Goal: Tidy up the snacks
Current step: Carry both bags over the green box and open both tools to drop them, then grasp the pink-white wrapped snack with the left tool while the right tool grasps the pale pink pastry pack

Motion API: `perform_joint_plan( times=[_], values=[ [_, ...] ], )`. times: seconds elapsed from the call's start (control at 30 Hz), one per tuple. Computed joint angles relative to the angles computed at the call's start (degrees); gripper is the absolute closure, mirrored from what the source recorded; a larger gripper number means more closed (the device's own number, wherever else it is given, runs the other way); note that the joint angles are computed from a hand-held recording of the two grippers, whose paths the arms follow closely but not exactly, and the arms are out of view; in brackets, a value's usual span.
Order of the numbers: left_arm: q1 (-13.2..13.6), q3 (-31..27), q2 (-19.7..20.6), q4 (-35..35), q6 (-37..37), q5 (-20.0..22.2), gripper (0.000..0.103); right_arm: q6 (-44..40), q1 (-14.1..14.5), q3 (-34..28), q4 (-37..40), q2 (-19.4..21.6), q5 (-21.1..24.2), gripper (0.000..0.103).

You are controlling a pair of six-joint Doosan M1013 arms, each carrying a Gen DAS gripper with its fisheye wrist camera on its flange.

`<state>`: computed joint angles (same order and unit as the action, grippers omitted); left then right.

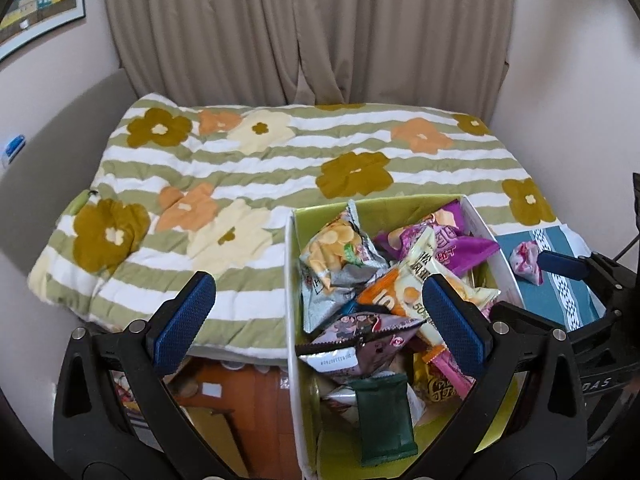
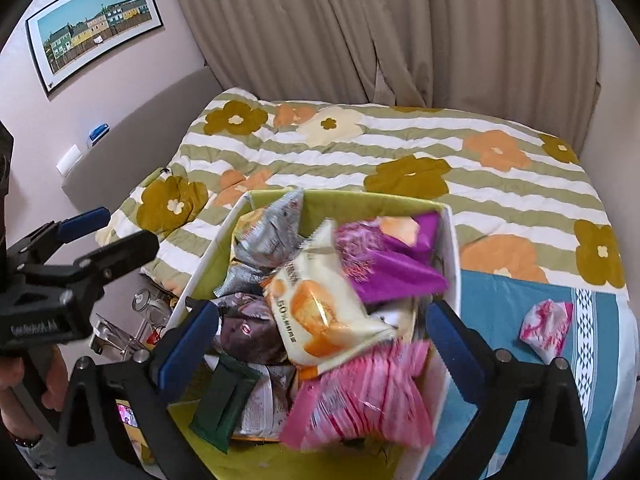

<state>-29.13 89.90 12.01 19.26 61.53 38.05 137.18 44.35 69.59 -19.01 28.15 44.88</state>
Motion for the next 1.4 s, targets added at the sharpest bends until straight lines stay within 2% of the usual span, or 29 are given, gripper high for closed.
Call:
perform_joint_plan(
  times=[0.2,0.5,0.8,1.03,1.4],
  values=[
    [-0.50,0.80,-1.00,-0.58,-0.12,-0.83,0.000,3.96,1.12,2.69,-4.97,-2.09,-1.27,0.000],
    [-1.93,0.64,-1.55,-2.90,1.06,-2.32,0.000,8.54,2.34,4.56,-11.63,-5.21,3.74,0.000],
    [-6.24,-1.78,-0.07,-3.09,1.41,-2.36,0.000,13.81,2.59,9.49,-17.07,-9.82,7.58,0.000],
    [-10.50,-6.44,3.58,-4.59,1.64,0.17,0.000,14.70,0.72,15.90,-16.41,-14.91,8.66,0.000],
    [-16.27,-15.51,12.05,-4.80,-1.06,5.99,0.000,11.26,-3.90,26.49,-8.71,-21.12,5.43,0.000]
  ],
)
